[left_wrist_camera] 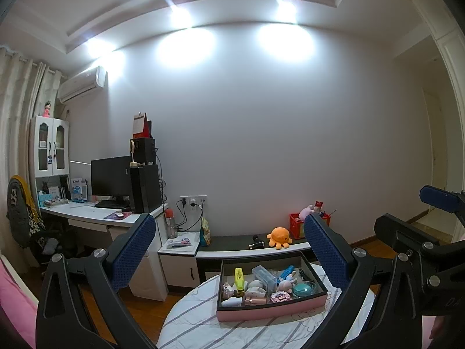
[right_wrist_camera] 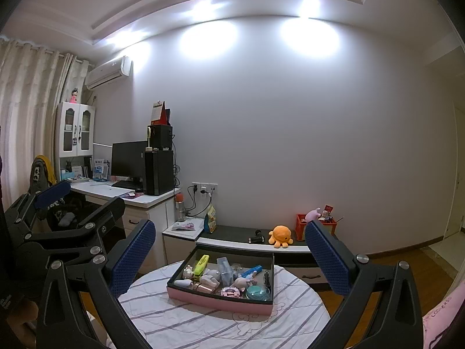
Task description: Organize rigid objects
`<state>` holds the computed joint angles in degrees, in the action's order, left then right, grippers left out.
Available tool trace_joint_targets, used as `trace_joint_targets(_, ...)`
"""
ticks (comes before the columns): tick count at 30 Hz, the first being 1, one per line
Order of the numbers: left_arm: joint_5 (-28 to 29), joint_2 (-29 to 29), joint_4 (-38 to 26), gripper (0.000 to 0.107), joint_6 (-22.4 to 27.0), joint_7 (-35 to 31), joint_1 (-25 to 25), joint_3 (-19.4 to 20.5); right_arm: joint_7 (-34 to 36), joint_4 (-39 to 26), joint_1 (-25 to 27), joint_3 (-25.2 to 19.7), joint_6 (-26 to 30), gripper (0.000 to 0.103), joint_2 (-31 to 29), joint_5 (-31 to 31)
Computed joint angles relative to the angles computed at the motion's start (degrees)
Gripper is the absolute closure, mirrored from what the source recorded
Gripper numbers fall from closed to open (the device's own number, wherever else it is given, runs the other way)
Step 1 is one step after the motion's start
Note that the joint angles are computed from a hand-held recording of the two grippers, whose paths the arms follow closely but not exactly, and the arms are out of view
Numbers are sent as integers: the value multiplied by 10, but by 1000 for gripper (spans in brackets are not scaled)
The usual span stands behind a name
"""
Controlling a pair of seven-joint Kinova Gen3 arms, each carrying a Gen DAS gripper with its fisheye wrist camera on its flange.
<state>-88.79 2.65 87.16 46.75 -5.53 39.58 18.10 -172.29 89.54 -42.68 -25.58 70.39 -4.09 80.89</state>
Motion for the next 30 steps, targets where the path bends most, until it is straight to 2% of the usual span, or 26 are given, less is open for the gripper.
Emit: trace_joint_targets(30,9,-10,9,5,-5,-9,-11,5,11,-10,-5,5,10,0,6,-8)
